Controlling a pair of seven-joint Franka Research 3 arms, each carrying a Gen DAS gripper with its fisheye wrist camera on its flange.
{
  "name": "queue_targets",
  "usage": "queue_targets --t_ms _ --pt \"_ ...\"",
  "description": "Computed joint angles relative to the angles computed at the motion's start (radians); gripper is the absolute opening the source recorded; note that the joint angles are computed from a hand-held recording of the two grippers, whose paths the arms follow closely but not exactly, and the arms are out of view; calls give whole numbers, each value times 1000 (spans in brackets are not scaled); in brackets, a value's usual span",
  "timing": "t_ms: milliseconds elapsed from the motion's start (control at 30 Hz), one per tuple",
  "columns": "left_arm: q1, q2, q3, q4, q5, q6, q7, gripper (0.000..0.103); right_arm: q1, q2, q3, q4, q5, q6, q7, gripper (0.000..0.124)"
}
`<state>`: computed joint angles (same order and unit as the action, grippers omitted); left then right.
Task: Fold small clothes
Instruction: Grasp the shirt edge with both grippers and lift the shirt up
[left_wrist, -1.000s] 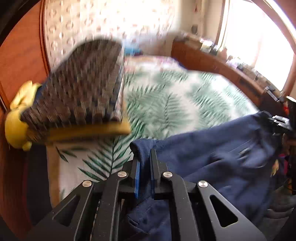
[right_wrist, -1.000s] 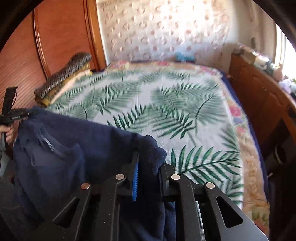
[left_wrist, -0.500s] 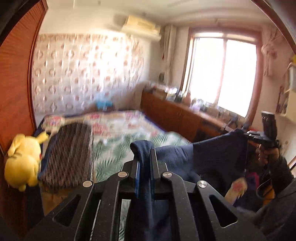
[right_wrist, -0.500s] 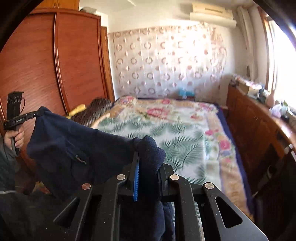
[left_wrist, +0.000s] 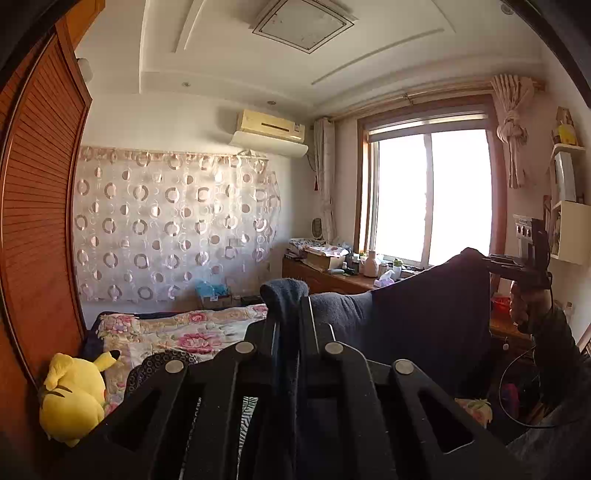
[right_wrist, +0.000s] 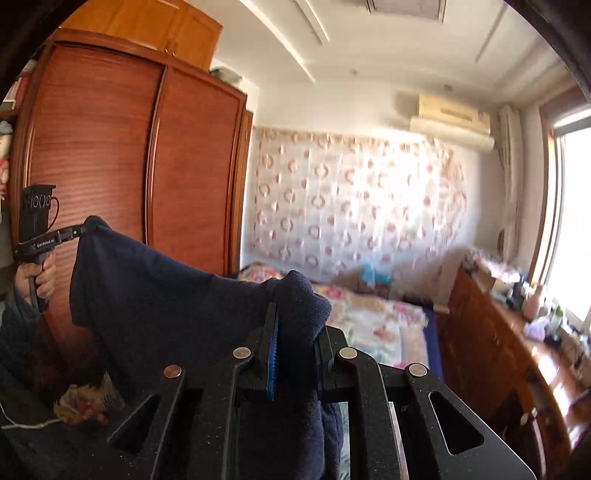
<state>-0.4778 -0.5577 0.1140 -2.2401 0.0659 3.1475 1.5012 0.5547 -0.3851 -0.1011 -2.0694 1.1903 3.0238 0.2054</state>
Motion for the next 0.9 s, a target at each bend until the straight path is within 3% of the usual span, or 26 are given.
queue_targets --t_ms 100,200,400,500,567,633,700,900 --pt "-2 6 11 45 -3 -1 6 9 19 -33 -19 16 34 8 -43 15" --pt "84 24 -45 87 23 7 -16 9 44 -51 -33 34 62 51 -101 15" --pt "154 95 -81 156 53 10 -40 9 62 -38 -58 43 56 86 -105 15" --pt "142 139 -62 156 48 17 -40 9 89 -7 -44 33 76 131 -94 15" --pt "159 171 -69 151 49 22 -46 9 47 22 -9 35 3 125 3 15" --pt "166 235 -65 163 47 28 -50 9 -39 86 37 78 -126 80 160 15" --pt "138 331 -30 203 4 13 -16 9 -93 169 57 121 -219 43 267 15" --pt "217 706 -75 443 -35 -68 -21 9 -211 540 99 382 -463 -68 536 15"
